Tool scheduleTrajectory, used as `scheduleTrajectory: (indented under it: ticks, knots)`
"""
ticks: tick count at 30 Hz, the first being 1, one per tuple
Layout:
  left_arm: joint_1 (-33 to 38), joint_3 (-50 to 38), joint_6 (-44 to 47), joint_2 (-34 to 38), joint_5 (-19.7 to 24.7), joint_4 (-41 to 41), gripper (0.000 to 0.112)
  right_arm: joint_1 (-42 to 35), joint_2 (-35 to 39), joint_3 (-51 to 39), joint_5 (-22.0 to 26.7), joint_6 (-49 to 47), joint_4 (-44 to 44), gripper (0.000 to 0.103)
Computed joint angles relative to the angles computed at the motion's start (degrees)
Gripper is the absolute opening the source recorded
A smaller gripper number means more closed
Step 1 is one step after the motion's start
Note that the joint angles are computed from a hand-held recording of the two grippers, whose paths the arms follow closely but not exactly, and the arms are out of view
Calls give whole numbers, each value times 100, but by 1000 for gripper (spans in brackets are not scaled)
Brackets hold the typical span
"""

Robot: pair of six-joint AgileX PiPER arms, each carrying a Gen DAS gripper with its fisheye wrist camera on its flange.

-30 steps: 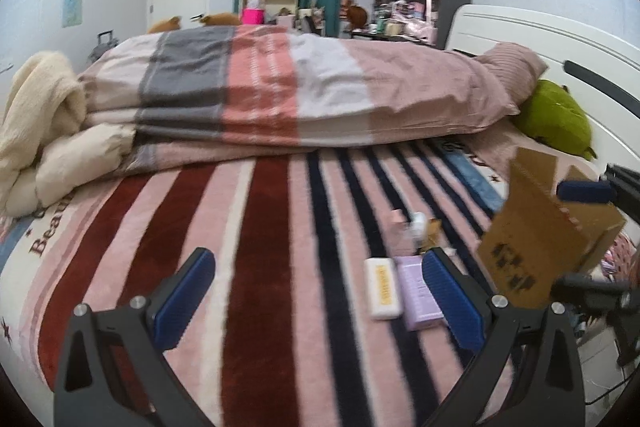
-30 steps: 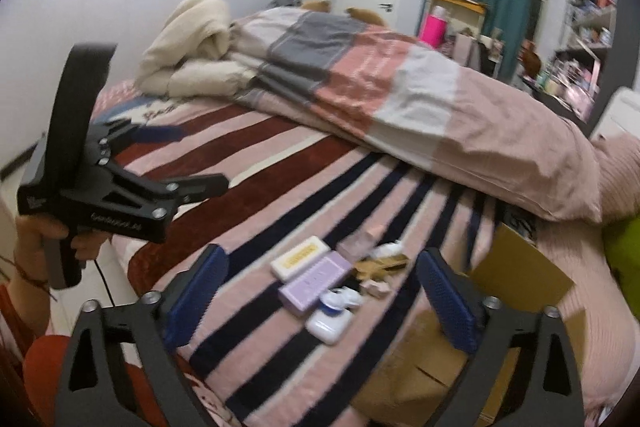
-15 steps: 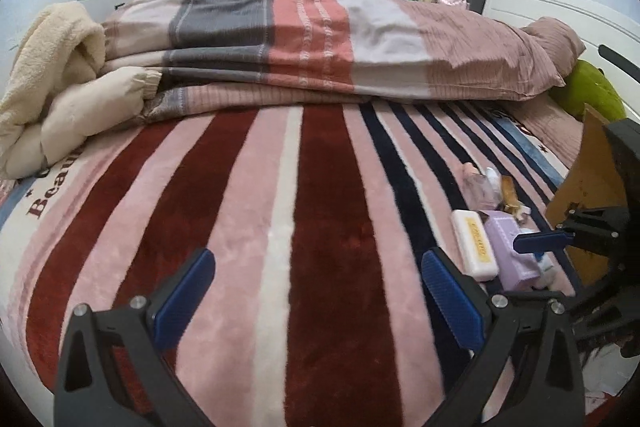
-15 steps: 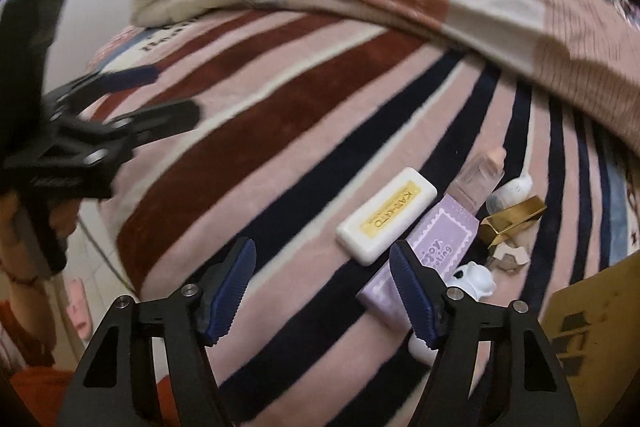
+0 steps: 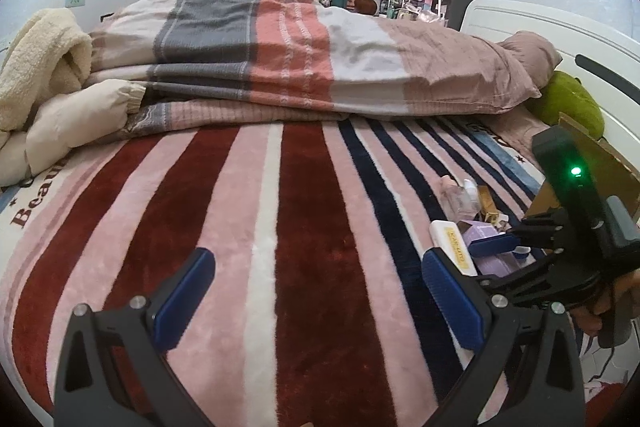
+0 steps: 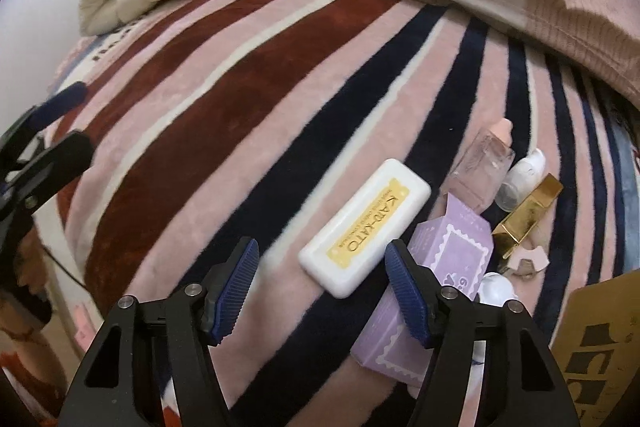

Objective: Organize rigid objects
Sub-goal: 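Reach the right gripper down to the white KATO-KATO eraser and close, then carry the eraser with the right gripper into the cardboard box and release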

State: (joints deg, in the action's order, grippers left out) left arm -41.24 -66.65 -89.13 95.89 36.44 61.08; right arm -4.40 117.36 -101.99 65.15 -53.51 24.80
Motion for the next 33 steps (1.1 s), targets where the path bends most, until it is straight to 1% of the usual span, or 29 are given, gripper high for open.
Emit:
scheduleTrajectory:
  ticks: [2, 7, 10, 11, 13, 14, 16, 17, 19, 20, 24, 25, 28, 30, 31, 32, 33]
  knots:
    - [55, 64, 18, -68, -191, -73, 103, 65, 42, -44, -88, 145, -114, 62]
    - [177, 342, -149, -273, -736, -23, 103, 259, 48, 25, -548, 346, -448, 62]
    - [193, 439, -236, -340, -925, 32, 103, 360, 74, 72, -827, 418, -588, 57]
    - [196, 462, -245, -354, -979, 36, 103, 380, 62, 119, -919, 379, -619, 51]
    - [211, 471, -187, -363, -1073, -20, 103, 419, 50, 173, -1036, 320, -639, 46]
    - [207, 476, -178, -365, -1105, -33, 103, 378, 69, 143, -954, 216, -519, 41]
    - [210, 459, -135, -351, -1150, -86, 103, 236, 184, -58, -504, -162, -109, 35]
    - [208, 453, -129, -342, -1169, -105, 103, 163, 221, -121, -257, -415, 77, 35]
    - [238, 448, -62, -334, -1227, -182, 103, 74, 232, -139, -22, -779, 272, 34]
    - [262, 436, 11, -323, -1254, -250, 103, 54, 211, -98, 18, -870, 293, 34]
    - [364, 317, 585, -219, -1354, -819, 103, 41, 322, -192, 171, -731, 209, 35]
    - [386, 275, 748, -184, -1369, -989, 103, 55, 323, -173, 134, -754, 207, 34]
    - [471, 129, 1429, -93, -1494, -1662, 103, 71, 62, 215, -196, -979, 306, 31]
    - [508, 45, 1939, -104, -1658, -2162, 102, -9, -197, 536, -311, -1319, 551, 31]
    - [536, 4, 2289, -119, -1763, -2500, 102, -84, -310, 619, -253, -1491, 728, 31]
    - [573, -91, 2856, -123, -1869, -3055, 102, -148, -380, 659, -185, -1631, 872, 31]
    - [582, -195, 3195, -114, -1873, -3393, 102, -228, -505, 726, -117, -1818, 1053, 31]
